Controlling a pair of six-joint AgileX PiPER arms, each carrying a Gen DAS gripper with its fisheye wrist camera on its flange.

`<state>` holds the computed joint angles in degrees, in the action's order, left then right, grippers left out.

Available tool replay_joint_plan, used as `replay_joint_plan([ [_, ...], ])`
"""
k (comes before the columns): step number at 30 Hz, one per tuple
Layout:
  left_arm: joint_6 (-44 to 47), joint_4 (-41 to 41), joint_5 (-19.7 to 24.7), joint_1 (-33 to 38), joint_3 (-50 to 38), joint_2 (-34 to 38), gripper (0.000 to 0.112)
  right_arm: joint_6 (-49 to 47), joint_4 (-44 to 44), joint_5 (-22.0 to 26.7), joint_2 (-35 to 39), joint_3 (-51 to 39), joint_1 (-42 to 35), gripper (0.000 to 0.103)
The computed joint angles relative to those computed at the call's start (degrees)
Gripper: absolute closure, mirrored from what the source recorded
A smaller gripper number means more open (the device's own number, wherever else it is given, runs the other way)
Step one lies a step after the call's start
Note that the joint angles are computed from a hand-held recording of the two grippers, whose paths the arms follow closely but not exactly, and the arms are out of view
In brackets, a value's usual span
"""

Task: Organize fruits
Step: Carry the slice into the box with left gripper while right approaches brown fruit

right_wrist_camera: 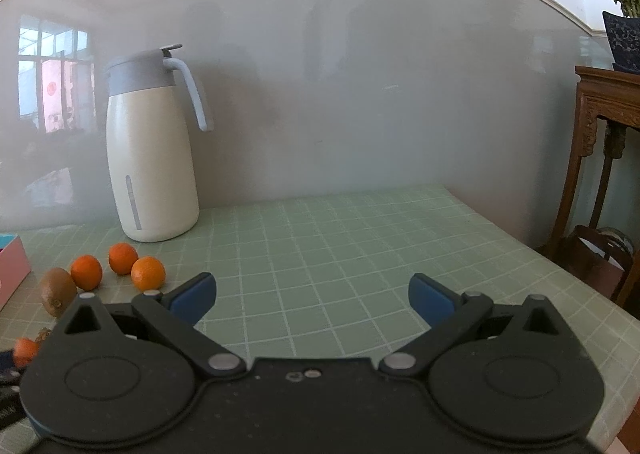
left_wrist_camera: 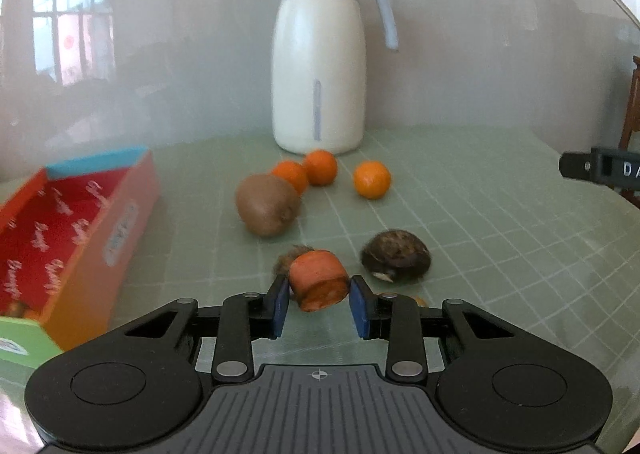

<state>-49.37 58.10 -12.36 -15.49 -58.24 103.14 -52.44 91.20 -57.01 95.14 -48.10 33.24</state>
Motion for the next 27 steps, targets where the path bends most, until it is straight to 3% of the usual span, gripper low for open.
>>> replay_joint_plan([
  [8, -2.6, 2.8, -2.2, 5.9, 0.8, -2.7, 0.079, -1.8, 0.8, 0.0, 2.2, -3.1, 1.7, 0.0],
  [19, 0.9, -0.3, -4.4, 14.9, 0.4, -3.3, 0.079, -5.0, 2.1, 0.9, 6.7, -9.3, 4.4, 0.0],
  [27, -8.5, 7.3, -4.2, 23.3, -4.8, 0.8, 0.079, -8.3, 3.5, 1.3, 10.1, -14.1, 5.6, 0.0],
])
